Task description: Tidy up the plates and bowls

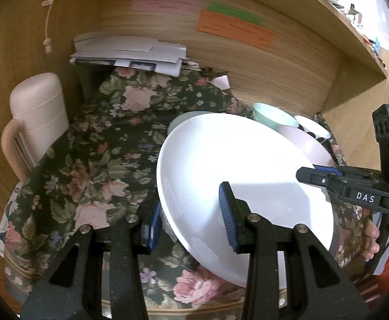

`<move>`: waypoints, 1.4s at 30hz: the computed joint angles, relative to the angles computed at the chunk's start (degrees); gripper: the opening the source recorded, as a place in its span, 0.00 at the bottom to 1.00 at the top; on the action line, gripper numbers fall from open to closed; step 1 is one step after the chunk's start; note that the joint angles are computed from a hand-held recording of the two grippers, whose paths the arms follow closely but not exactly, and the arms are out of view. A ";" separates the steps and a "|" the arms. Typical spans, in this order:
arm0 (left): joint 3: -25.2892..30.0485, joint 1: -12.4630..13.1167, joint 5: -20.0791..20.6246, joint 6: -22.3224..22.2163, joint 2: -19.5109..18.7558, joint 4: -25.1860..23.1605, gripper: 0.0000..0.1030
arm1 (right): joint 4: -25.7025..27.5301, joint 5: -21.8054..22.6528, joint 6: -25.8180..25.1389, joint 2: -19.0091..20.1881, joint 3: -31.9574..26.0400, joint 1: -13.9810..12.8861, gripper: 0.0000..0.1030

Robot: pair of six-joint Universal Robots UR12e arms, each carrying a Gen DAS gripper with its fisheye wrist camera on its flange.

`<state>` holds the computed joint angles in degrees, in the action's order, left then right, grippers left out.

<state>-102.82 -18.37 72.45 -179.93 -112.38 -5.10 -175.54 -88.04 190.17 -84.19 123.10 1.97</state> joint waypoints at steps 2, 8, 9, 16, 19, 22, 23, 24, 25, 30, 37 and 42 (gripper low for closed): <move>0.15 -0.23 -0.27 -0.01 -0.11 -0.23 0.37 | -0.18 -0.35 0.40 -0.39 0.46 -0.11 0.24; 0.42 -1.06 -1.07 0.65 -0.45 -1.08 0.37 | -0.95 -1.27 1.42 -1.76 2.29 -0.66 0.24; 0.46 -1.21 -1.29 0.79 -0.52 -1.20 0.37 | -0.89 -1.39 1.60 -1.97 2.56 -0.77 0.24; 0.38 -2.04 -2.04 0.94 -0.44 -1.77 0.37 | -1.26 -1.49 2.86 -3.42 4.62 -1.43 0.24; 0.25 -2.50 -1.92 1.38 -0.32 -2.46 0.37 | -1.60 -1.37 3.70 -3.91 5.50 -1.73 0.24; -0.05 -3.00 -1.77 1.78 -0.24 -3.18 0.37 | -1.78 -1.20 4.39 -4.39 6.40 -2.15 0.24; -0.14 -3.15 -1.89 1.95 -0.23 -3.46 0.37 | -1.89 -1.06 4.59 -4.55 6.72 -2.30 0.24; -0.18 -3.25 -1.94 2.04 -0.22 -3.74 0.37 | -2.00 -0.84 4.92 -4.74 7.10 -2.49 0.24; -0.25 -3.36 -1.98 2.12 -0.17 -3.96 0.37 | -2.11 -0.68 5.08 -4.87 7.39 -2.63 0.24; -0.59 -4.03 -1.73 2.35 -0.07 -4.49 0.37 | -2.75 -0.14 5.84 -5.39 8.69 -3.16 0.24; -0.36 -4.67 -1.08 2.36 -0.42 -5.87 0.37 | -3.00 0.18 6.76 -5.35 9.44 -3.60 0.24; 0.11 -5.02 -0.10 1.77 -0.91 -7.15 0.37 | -2.96 0.45 7.00 -4.78 9.24 -3.71 0.24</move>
